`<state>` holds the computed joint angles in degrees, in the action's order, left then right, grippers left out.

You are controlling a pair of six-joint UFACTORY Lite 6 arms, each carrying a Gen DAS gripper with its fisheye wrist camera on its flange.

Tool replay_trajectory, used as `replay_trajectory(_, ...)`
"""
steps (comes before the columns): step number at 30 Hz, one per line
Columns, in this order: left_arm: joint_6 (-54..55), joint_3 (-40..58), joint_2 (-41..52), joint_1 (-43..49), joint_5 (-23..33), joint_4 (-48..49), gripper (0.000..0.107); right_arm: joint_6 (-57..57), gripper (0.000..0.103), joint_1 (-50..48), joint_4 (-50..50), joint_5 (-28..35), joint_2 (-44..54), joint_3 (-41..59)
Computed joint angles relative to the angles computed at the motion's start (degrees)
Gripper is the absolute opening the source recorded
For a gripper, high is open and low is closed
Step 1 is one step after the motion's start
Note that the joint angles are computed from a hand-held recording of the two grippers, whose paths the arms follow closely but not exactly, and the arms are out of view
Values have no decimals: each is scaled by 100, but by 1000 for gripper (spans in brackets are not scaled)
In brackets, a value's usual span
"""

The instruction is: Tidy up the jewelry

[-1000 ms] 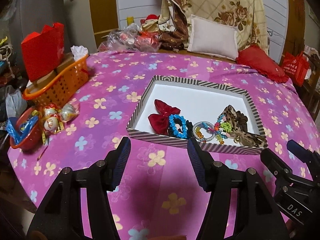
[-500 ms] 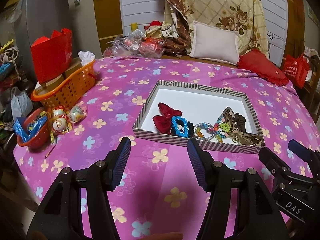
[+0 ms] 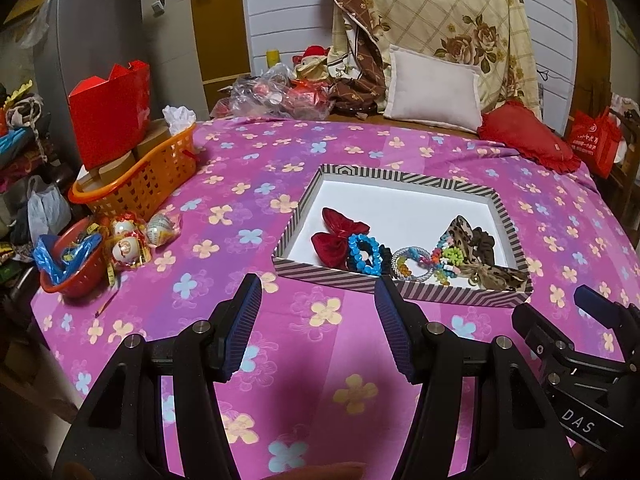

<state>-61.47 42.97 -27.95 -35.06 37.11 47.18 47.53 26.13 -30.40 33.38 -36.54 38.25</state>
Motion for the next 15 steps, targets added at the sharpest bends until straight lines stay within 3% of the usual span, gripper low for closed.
replay_trajectory(15,24,-16,-26,10,9,7,59,3,90,40,25,-1,124,44)
